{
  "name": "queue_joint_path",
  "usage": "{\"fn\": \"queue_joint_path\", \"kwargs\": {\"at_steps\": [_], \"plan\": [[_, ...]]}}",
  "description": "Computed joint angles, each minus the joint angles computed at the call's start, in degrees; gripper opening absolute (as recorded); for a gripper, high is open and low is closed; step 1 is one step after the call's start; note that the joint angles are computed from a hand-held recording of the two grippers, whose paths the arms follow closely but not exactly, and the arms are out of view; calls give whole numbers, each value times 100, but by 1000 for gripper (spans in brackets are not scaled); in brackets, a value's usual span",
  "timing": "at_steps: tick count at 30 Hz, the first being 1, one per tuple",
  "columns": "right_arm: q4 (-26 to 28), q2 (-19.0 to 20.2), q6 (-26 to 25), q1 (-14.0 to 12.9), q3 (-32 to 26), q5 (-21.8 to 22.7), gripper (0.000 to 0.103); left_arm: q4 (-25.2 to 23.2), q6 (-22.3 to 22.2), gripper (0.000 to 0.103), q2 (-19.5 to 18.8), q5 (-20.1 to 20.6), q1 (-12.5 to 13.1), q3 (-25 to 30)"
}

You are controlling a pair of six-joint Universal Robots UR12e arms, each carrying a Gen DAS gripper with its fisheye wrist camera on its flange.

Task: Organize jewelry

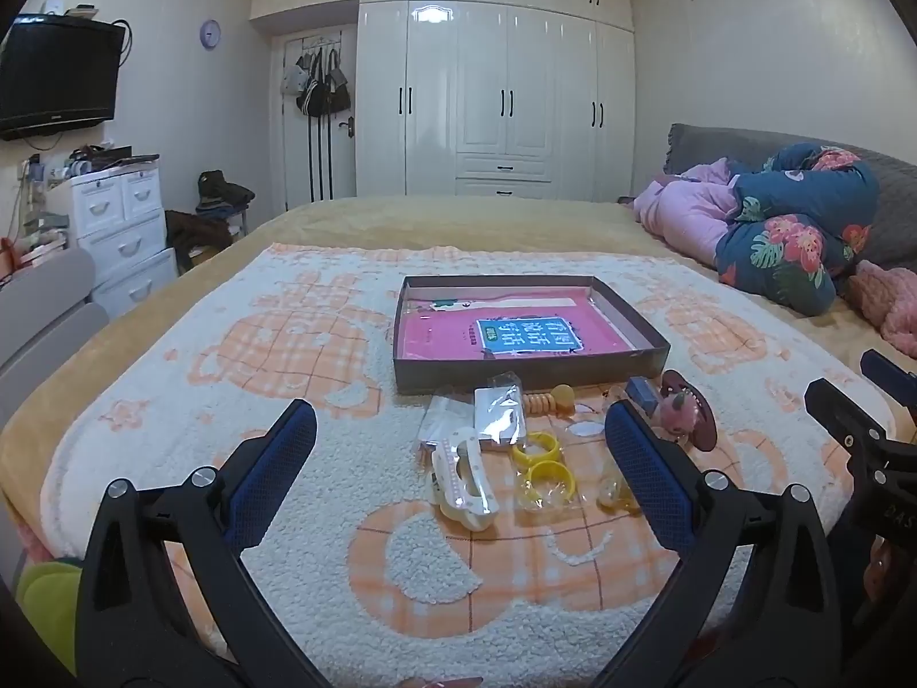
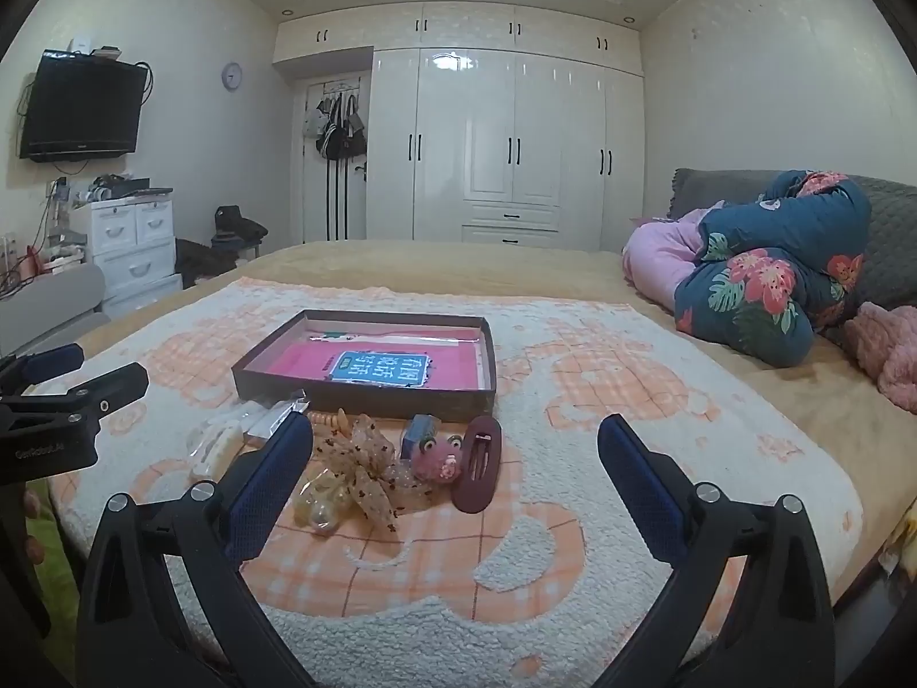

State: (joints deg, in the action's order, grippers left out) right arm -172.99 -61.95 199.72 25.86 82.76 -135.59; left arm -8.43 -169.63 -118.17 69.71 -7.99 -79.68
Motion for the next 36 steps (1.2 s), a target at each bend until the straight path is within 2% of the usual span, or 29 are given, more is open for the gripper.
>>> {"fn": "queue_joint_path", "kwargs": {"at_steps": [16, 36], "plan": [[24, -20, 47, -7, 7, 23, 97, 32, -137, 93, 36, -186, 42, -21], [-54, 3, 10, 10, -14, -33, 97, 40, -151, 93, 41, -189, 41, -23]]}}
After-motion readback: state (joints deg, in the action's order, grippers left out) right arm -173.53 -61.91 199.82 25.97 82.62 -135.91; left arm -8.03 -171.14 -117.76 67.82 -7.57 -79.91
